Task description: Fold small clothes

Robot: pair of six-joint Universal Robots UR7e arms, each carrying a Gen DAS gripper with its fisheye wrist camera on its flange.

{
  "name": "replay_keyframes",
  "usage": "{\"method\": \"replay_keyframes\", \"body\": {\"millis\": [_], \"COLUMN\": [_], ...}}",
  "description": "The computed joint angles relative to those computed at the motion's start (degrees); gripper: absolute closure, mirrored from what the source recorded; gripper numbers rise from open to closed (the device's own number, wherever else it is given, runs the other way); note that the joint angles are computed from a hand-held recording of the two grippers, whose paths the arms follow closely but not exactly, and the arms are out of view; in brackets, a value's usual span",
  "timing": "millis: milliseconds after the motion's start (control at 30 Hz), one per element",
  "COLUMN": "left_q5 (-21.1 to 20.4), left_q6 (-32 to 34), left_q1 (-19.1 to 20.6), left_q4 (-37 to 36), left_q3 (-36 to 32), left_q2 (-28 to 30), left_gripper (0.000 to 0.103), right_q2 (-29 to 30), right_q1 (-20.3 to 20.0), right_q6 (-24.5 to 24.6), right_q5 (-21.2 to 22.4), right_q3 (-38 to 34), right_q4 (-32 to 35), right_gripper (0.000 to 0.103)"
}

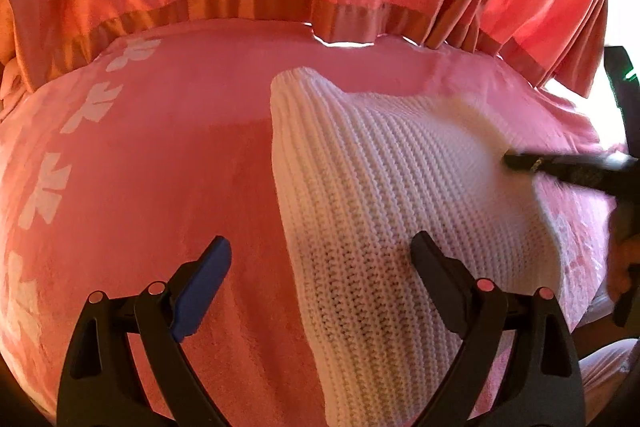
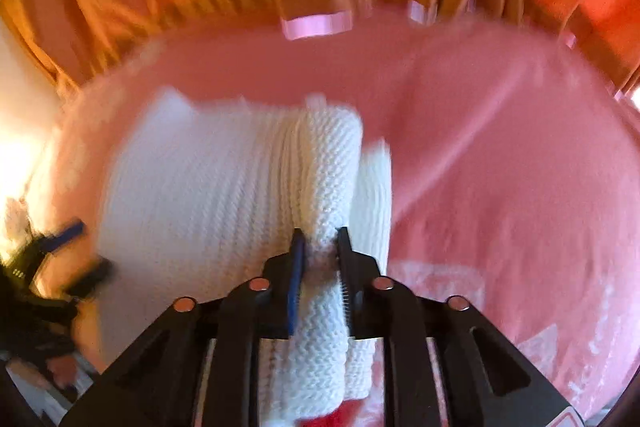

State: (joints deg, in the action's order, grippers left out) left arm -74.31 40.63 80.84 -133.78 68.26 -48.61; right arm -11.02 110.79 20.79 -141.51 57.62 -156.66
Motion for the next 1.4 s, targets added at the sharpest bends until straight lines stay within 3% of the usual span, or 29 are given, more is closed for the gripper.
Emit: {"method": "replay_keyframes", "body": {"millis": [67,100,133,200,233,367,500,600,633,700,733,767,833,933,1000,1067,1133,1167,1200,1267,1300,1367,1400], "left_q5": [-0.6,-1.9,-3.2,-5.3,-6.0,-7.2,-13.2,-16.1,-16.1,-15.9,-15.5,-15.1,-16.2,-20.6,-21.3,-19.8,-15.4,-13.1,-12.8,-17.5,-17.8,-16.7,-17.1], "left_q6": [-0.6,-1.5,-2.5,-5.0,-6.1,-12.3,-22.8,-23.8,-22.2,-18.7,-17.7,-16.3,-14.2,-12.6,-12.2,-12.1,-14.0,-15.7,-17.0,-17.8,-17.9,-17.2,-16.7], "left_q1": [0.2,0.4,0.7,1.1,1.3,2.2,4.4,5.1,4.9,4.3,3.8,3.1,2.2,1.2,0.6,0.3,0.4,0.6,1.4,2.9,2.9,2.4,2.2], "left_q4": [0.9,2.6,4.3,7.3,8.8,18.8,35.9,38.3,39.1,37.5,36.0,34.7,35.1,36.7,36.2,34.8,34.6,34.7,33.7,33.0,32.9,33.1,32.7], "left_q3": [-0.4,-1.4,-2.5,-5.0,-6.3,-14.9,-30.2,-33.3,-33.6,-31.0,-29.3,-27.2,-26.0,-24.9,-23.2,-21.3,-21.0,-21.2,-21.0,-21.7,-21.6,-21.3,-21.0], "left_q2": [0.1,0.2,0.5,1.3,1.9,6.7,14.8,16.6,16.8,15.6,14.6,13.3,11.7,9.6,8.6,8.8,10.6,11.5,12.3,12.9,12.8,12.7,12.7], "left_gripper": [0.014,0.014,0.014,0.014,0.013,0.012,0.011,0.009,0.014,0.030,0.042,0.047,0.054,0.053,0.050,0.045,0.042,0.038,0.025,0.020,0.019,0.020,0.036], "right_q2": [-0.6,-0.9,-1.0,-1.8,-2.4,-4.7,-6.0,-5.8,-5.6,-6.1,-6.4,-6.5,-7.5,-9.9,-11.4,-12.2,-12.8,-12.4,-12.0,-11.6,-11.6,-11.7,-11.8], "right_q1": [-0.4,0.2,0.6,1.7,1.8,-0.3,-3.4,-5.1,-5.0,-5.3,-4.8,-3.3,-1.6,0.7,1.1,0.1,-2.1,-3.0,-3.5,-4.5,-5.0,-5.8,-5.8], "right_q6": [1.8,1.2,0.7,-1.1,-1.2,4.2,6.4,6.9,6.4,5.9,5.9,4.2,2.1,0.0,0.5,3.1,8.4,10.3,10.3,9.5,9.1,8.8,8.5], "right_q5": [1.1,0.3,-0.3,-1.9,-1.4,4.2,15.0,21.1,21.2,24.4,23.4,20.2,19.3,16.2,14.3,14.0,14.0,13.8,14.5,16.6,18.3,20.7,21.3], "right_q3": [1.0,1.5,1.9,4.6,6.2,10.0,13.9,16.1,16.2,17.6,17.8,17.5,19.1,22.5,25.2,26.7,27.4,27.1,26.7,27.5,28.4,30.1,30.6], "right_q4": [1.1,-0.4,-1.9,-8.0,-9.0,-5.3,-10.8,-17.4,-18.3,-21.4,-21.6,-21.7,-25.9,-30.7,-31.6,-29.5,-23.0,-20.3,-20.0,-23.8,-26.0,-29.8,-31.1], "right_gripper": [0.074,0.066,0.047,0.023,0.022,0.022,0.022,0.025,0.048,0.067,0.072,0.073,0.074,0.073,0.071,0.069,0.063,0.060,0.048,0.043,0.044,0.055,0.065]}}
